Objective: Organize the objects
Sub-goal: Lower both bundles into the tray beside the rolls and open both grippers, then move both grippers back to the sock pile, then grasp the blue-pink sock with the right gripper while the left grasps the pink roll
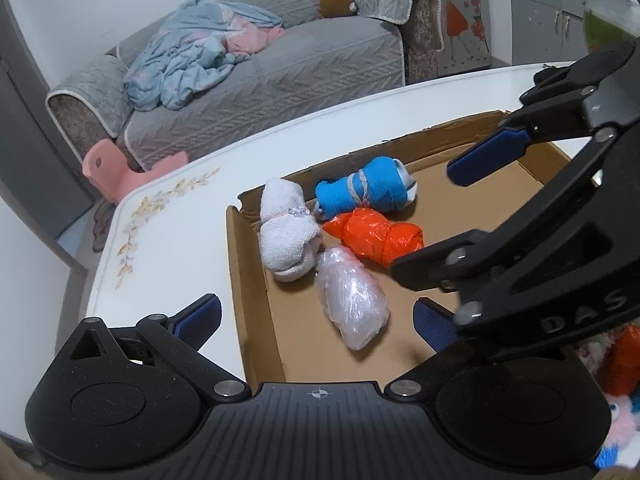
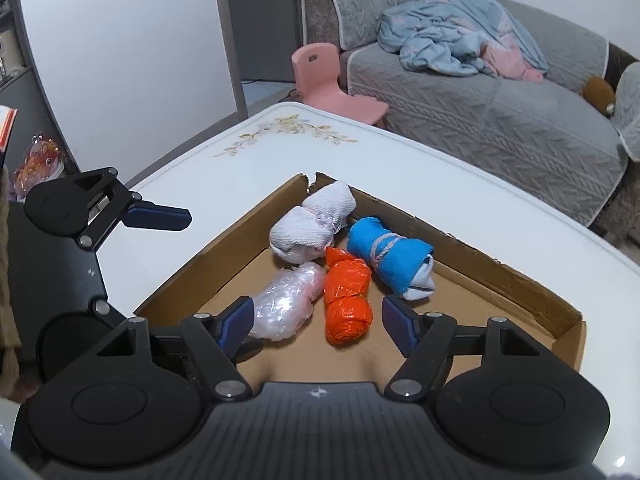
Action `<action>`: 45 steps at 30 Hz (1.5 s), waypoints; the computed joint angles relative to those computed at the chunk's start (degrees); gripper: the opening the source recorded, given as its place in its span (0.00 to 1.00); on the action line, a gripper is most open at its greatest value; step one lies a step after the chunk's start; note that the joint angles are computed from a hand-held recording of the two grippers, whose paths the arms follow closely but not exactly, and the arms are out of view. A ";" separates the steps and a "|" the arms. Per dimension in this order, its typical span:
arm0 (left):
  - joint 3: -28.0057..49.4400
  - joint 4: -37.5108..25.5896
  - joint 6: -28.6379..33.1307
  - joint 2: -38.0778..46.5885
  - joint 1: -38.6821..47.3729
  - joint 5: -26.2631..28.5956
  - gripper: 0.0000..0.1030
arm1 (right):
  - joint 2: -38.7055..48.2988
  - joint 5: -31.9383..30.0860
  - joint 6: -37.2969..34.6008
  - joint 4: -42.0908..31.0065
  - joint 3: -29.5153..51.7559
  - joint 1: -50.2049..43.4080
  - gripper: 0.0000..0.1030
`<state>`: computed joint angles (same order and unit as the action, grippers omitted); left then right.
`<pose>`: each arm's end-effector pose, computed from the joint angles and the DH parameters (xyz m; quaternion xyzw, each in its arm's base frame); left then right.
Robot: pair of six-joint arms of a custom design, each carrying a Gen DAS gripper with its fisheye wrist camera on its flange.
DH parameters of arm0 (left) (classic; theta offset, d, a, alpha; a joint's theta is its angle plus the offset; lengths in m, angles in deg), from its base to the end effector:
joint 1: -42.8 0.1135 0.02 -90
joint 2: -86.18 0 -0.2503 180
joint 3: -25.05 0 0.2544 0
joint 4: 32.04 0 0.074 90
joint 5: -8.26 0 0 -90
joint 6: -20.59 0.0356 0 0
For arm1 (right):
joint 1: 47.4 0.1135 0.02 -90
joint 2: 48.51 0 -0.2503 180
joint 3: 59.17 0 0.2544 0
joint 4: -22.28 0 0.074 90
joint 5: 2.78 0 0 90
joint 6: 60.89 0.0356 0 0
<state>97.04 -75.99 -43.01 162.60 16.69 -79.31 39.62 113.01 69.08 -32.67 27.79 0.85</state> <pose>0.2576 -0.1279 0.2552 0.4202 0.8348 -0.0189 0.3552 0.2282 0.2324 0.2704 -0.0025 0.9347 0.0444 0.3525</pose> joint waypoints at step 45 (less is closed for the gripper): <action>-37.28 -13.10 13.60 -43.49 30.62 31.78 0.87 | 8.39 24.02 56.34 -29.01 -8.08 50.37 0.65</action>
<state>59.77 -89.09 -29.41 119.12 47.32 -47.53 48.02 137.03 125.42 -61.68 19.71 51.22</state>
